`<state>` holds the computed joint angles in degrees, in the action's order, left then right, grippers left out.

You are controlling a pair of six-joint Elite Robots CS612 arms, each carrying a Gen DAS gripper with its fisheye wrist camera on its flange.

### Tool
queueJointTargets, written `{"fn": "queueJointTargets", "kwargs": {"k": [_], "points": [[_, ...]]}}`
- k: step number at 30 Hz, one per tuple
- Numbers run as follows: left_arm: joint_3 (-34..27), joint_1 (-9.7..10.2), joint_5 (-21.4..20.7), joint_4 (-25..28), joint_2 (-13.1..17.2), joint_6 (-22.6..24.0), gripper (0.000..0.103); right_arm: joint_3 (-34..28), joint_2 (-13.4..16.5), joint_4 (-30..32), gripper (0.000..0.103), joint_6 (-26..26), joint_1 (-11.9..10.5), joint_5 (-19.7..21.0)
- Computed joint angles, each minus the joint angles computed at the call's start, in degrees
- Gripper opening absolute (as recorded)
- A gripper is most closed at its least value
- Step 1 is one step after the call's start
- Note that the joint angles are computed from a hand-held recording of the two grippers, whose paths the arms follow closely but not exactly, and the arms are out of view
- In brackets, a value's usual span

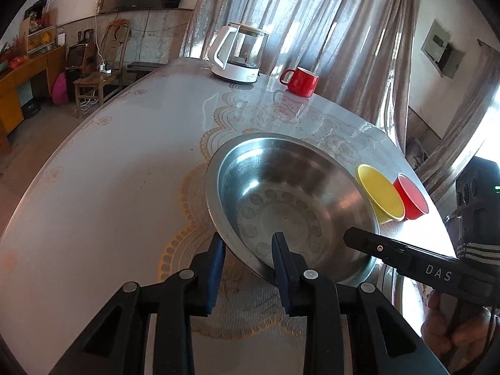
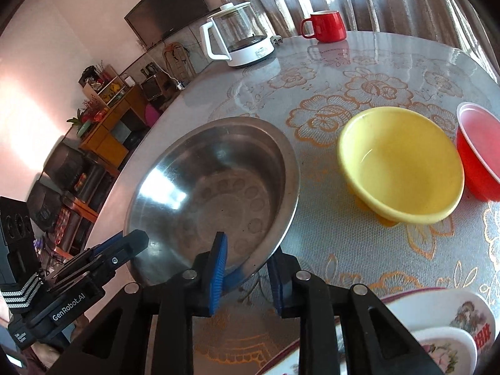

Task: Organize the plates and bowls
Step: 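Slide the steel bowl with the right gripper beside the plate stack, release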

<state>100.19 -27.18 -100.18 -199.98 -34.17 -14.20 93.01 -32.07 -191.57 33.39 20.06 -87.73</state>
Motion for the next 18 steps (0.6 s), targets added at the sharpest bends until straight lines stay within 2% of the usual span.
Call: {"fn": "queueJointTargets", "kwargs": {"k": [10, 18], "points": [[7.8, 0.82, -0.2, -5.8, -2.4, -2.6, 0.032, 2.2, -0.7, -1.7, 0.024, -0.9, 2.0, 3.6], [11.9, 1.17, 0.8, -9.2, -3.4, -3.9, 0.033, 2.6, -0.7, -2.3, 0.024, -2.1, 3.3, 4.9]]}}
